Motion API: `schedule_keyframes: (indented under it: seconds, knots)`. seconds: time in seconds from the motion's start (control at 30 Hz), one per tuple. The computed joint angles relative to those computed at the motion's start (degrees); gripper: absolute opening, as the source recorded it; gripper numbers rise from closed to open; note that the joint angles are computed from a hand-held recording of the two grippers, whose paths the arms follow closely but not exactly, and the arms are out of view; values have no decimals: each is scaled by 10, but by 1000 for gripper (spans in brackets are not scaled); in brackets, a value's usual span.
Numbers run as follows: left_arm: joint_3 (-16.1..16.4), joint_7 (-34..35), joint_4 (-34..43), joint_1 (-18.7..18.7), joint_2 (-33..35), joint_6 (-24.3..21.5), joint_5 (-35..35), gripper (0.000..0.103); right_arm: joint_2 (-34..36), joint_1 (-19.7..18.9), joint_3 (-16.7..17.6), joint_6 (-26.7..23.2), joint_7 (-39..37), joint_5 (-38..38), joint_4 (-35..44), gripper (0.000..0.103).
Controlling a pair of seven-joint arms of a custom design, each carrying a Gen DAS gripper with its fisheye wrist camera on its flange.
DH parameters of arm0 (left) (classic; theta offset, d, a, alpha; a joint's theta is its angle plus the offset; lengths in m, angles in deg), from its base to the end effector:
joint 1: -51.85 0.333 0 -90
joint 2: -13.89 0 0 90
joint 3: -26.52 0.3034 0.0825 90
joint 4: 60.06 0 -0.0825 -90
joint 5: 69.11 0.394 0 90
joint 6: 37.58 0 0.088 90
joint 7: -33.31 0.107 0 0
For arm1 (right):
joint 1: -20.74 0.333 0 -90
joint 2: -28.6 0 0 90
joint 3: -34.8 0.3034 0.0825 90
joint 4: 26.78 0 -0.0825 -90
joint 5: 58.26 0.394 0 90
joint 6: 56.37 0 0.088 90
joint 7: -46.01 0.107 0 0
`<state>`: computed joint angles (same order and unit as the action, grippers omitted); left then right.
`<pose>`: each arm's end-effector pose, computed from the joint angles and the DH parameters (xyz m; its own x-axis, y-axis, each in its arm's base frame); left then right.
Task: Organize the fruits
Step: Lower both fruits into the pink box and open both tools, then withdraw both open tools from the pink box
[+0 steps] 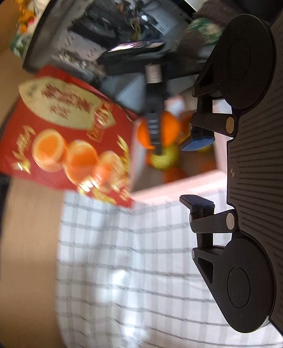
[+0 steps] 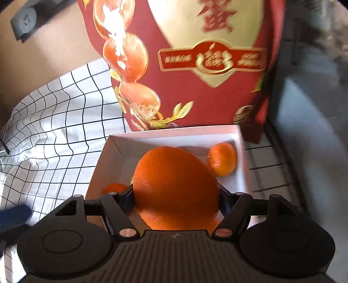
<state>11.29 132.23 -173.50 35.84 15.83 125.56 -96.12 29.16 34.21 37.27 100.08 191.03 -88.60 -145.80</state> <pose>0.5433 -0.2992 0.5276 -0.4089 -0.8569 0.3137 -0.7094 0.0823 -0.7000 0.5725 0.1834 0.4755 -0.2039 -0.9673 -0.1507 -0.7246 0.2526 -0.6411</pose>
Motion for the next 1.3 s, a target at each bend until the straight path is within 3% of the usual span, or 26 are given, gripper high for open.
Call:
schedule_keyframes:
  seconds: [0.2, 0.43, 0.7, 0.8, 0.9, 0.97, 1.07, 1.17, 1.23, 1.3]
  knots:
    - [17, -35, -75, 2, -55, -17, 17, 49, 49, 23, -13, -22, 88, -143, 62, 73]
    - [30, -60, -107, -1, -74, -14, 28, 49, 25, 18, -16, -4, 70, -85, 30, 74]
    - [27, -91, -128, -2, -83, 18, 70, 49, -6, 12, -1, -24, 46, -62, -5, 80]
    - [26, -115, -142, 0, -88, 35, 96, 49, -30, 3, 1, 9, 34, -33, -37, 80]
    - [30, -111, -169, -6, -97, 69, 103, 49, -69, -16, 9, 69, 64, -56, -83, 80]
    - [10, -158, -196, 17, -105, 106, 170, 49, -105, -44, 28, 111, 120, -110, -118, 80]
    - [-79, -339, -226, 129, -113, 142, 369, 49, -169, -85, 81, 109, 186, -181, -165, 83]
    - [-90, -391, -242, 144, -111, 164, 416, 49, -224, -83, 118, 95, 172, -188, -210, 85]
    - [-118, -442, -246, 179, -110, 178, 474, 49, -243, -81, 156, 66, 167, -198, -226, 86]
    - [-105, -451, -246, 164, -103, 183, 483, 49, -242, -74, 183, 34, 174, -205, -228, 86]
